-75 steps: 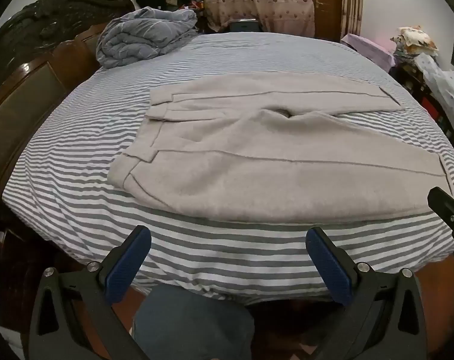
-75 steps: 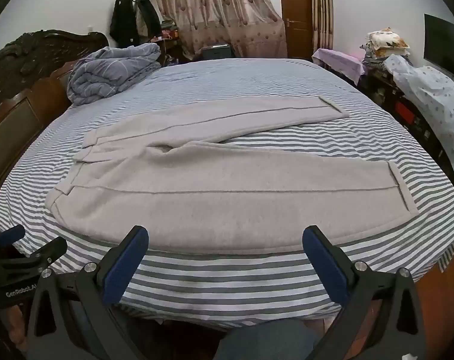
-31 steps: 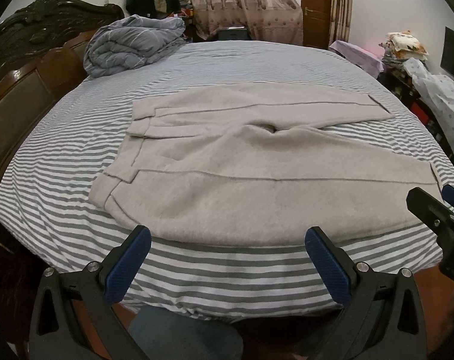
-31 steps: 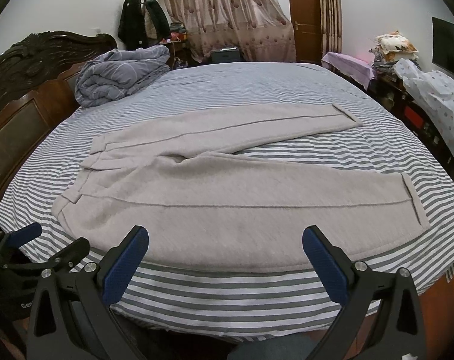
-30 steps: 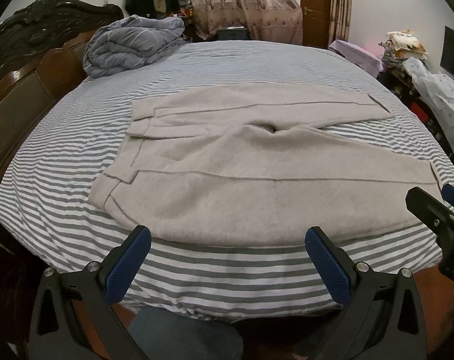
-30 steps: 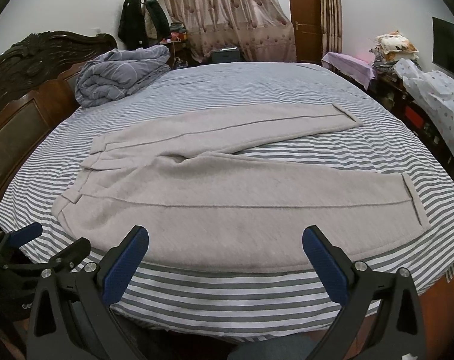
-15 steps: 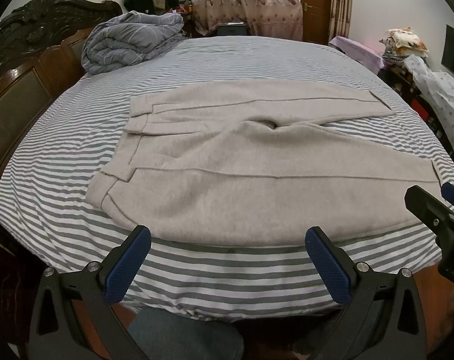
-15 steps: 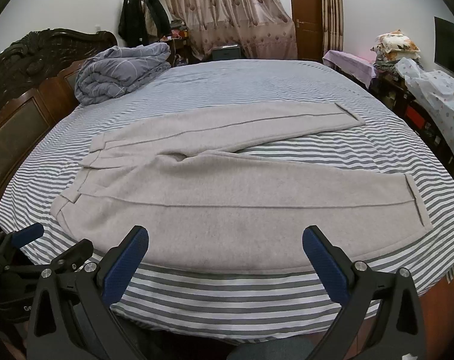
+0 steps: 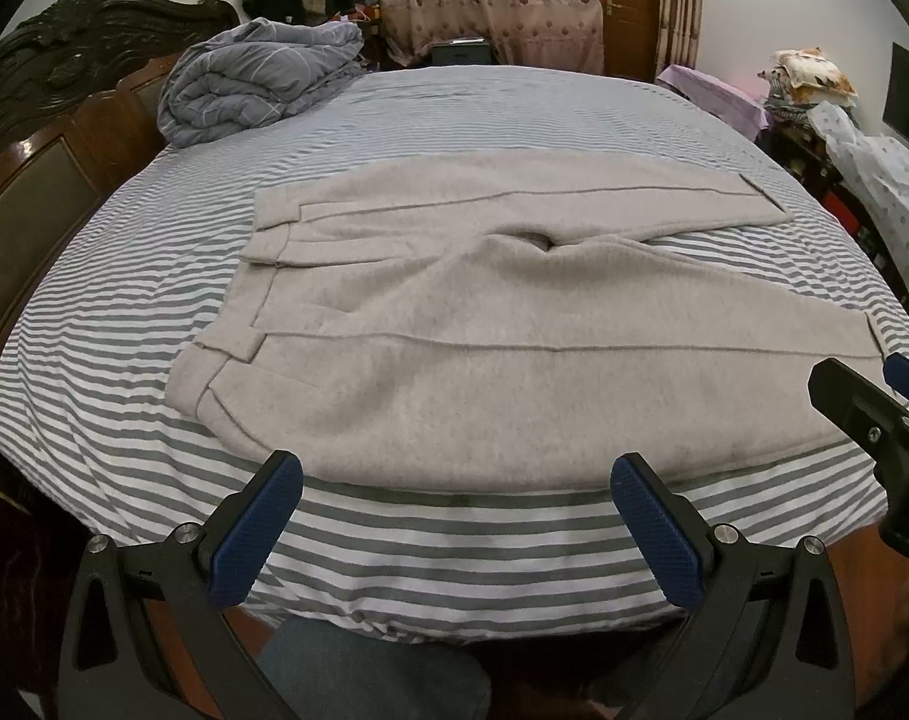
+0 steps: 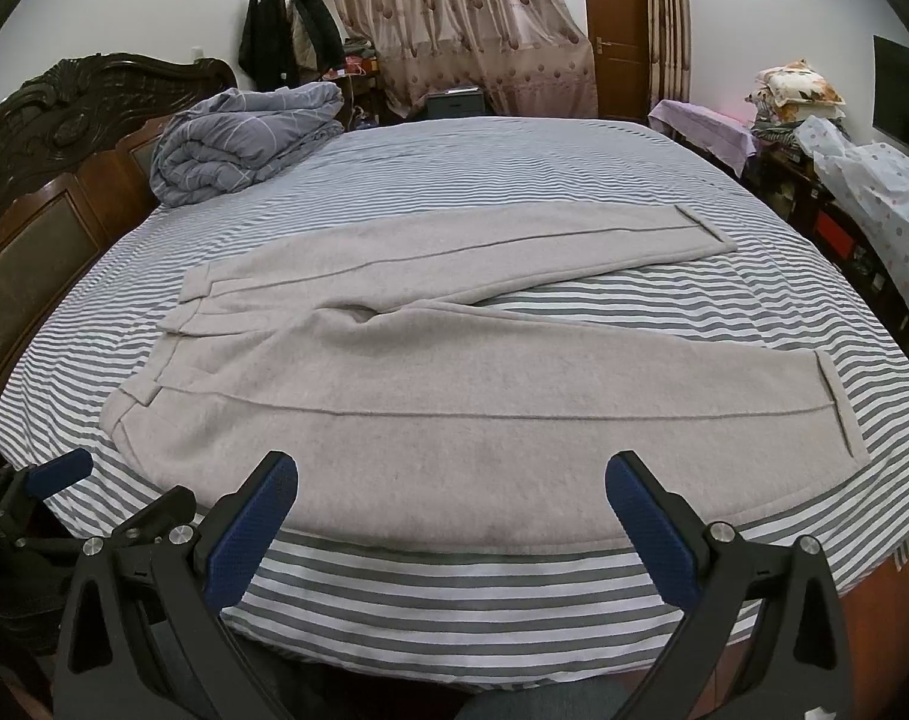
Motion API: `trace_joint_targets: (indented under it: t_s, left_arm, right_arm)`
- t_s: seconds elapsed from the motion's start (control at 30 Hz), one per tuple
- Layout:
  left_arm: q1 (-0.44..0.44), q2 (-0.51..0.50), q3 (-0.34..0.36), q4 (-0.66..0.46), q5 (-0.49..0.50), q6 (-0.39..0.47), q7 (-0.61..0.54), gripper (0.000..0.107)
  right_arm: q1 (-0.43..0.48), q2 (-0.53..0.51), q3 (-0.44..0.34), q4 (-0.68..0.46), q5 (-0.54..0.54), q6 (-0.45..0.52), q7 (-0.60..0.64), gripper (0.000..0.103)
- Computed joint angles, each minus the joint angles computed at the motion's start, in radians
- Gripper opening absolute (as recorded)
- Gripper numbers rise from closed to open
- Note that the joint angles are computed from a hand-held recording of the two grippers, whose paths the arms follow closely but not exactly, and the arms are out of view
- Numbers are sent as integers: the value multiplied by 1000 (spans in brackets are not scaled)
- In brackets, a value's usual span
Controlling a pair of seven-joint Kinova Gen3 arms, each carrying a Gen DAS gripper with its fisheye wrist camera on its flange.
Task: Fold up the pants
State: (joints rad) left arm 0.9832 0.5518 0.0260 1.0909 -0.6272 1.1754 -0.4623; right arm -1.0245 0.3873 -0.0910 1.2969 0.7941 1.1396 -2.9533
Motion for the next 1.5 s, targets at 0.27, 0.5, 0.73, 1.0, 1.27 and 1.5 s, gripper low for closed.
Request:
trace_joint_targets:
  t_s: [0.27, 0.5, 0.73, 1.0, 1.27, 1.5]
  left_arm:
    - [2, 3, -1, -4, 1, 2, 3, 102]
    - [-12, 13, -1, -14, 17, -3, -5, 102]
    - [-32, 20, -2, -27, 41, -5, -32, 102]
    - [-41, 27, -12, -40, 46, -4, -49, 102]
    - [-54, 33, -20, -45, 42, -8, -67, 102]
    - [-86, 27, -33, -38, 37, -29, -80, 102]
  right_arm:
    - [3, 20, 4, -24, -10, 0, 22, 102]
    - [8, 36, 16, -45, -25, 4, 47, 102]
    - [23, 35, 24, -41, -48, -7, 62, 102]
    - [34, 35, 26, -42, -59, -6, 78, 102]
    - [49, 49, 33, -58, -69, 9, 109, 102]
    - [75, 70, 40, -82, -98, 13, 161, 102]
